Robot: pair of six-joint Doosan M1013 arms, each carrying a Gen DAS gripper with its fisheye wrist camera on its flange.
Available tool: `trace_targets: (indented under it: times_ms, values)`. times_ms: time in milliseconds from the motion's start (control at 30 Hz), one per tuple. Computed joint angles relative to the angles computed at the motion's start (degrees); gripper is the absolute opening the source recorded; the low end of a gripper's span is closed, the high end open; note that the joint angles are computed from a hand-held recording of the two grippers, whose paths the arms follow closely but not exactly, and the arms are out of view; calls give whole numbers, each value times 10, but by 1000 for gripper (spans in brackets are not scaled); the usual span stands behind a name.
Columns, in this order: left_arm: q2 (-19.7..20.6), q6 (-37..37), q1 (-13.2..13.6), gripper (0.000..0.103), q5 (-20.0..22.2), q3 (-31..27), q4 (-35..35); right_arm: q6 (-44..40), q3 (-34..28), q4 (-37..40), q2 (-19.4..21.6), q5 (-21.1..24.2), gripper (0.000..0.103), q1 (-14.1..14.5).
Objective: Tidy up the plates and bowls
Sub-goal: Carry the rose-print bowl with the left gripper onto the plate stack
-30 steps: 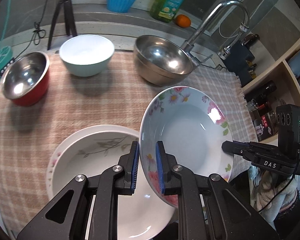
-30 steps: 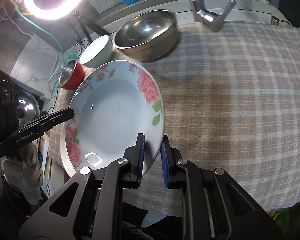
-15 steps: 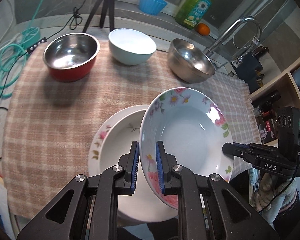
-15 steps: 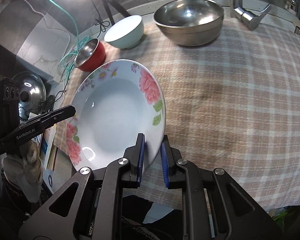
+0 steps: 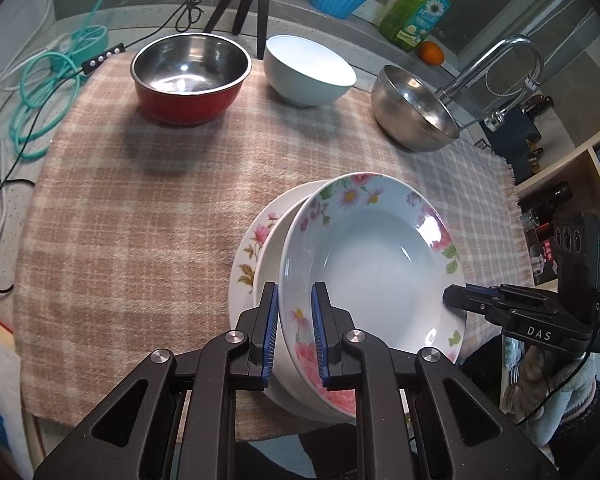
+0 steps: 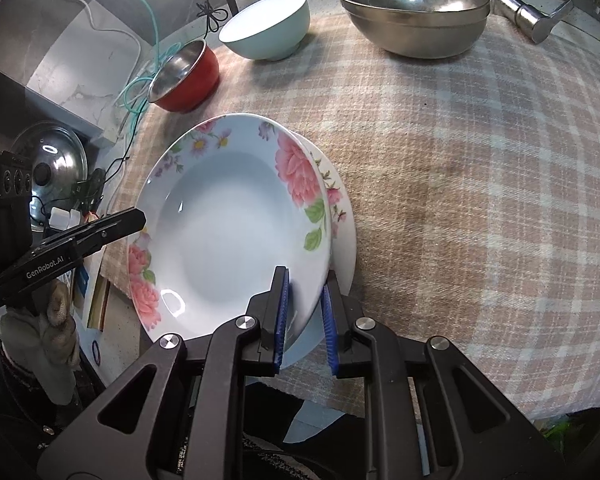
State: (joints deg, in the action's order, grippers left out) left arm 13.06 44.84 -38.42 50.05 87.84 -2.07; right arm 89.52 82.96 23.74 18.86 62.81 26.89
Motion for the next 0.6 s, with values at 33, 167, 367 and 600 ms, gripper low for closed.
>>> trace_targets:
  times_ms: [33, 167, 367, 600]
  values:
    - [0, 1, 0, 15, 0, 1, -1, 1, -1, -2, 1, 1, 17, 1]
    - [1, 0, 1, 15, 2, 2, -2, 4, -4, -10, 3, 5, 17, 4]
    - [1, 0, 1, 15, 4, 3, -2, 3, -12, -34, 9, 16, 19, 13]
    - [2, -6, 1, 15, 6, 2, 4, 3, -20, -48, 15, 25, 23, 19]
